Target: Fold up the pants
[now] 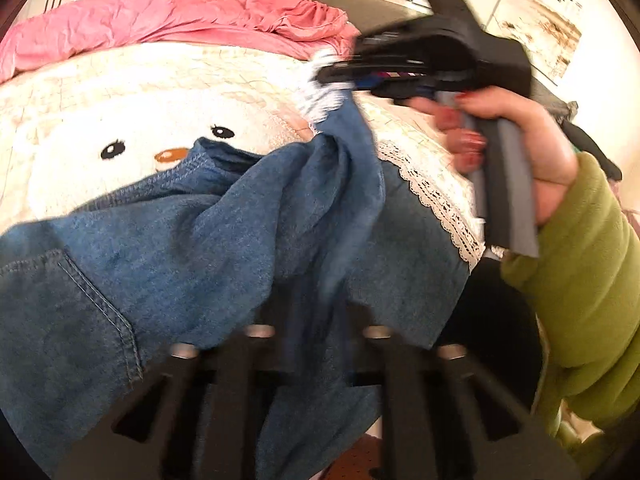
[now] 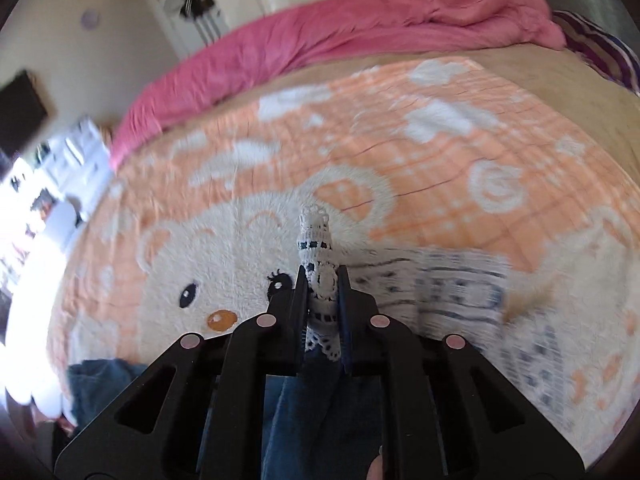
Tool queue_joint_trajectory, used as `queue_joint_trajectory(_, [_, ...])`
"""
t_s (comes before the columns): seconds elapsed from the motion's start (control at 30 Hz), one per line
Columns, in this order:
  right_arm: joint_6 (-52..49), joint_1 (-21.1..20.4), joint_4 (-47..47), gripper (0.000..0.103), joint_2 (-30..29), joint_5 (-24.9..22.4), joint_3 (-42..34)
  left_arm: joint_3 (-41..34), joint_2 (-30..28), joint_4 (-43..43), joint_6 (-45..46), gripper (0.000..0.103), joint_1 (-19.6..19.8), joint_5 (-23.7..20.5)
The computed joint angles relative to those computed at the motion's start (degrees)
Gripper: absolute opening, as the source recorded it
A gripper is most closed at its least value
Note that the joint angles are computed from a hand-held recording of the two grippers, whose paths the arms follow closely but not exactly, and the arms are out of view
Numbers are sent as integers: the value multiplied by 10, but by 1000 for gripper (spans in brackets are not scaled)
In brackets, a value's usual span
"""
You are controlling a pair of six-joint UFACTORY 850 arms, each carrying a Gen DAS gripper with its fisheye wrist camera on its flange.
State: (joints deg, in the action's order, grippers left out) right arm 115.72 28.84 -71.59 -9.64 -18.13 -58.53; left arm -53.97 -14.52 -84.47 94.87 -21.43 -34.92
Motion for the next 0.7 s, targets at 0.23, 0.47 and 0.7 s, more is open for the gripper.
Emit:
queue_joint_trajectory(0.23, [208, 10, -108, 8, 118, -13, 128, 1, 7, 3, 23, 4, 13, -14])
queue_joint_trajectory(0.47, [167, 63, -2, 8, 200, -66, 223, 9, 23, 48, 23, 4, 17, -69])
queue_joint_trajectory(0.7, [182, 74, 28, 20, 230, -31, 281, 23, 37, 74, 16, 4, 9, -59])
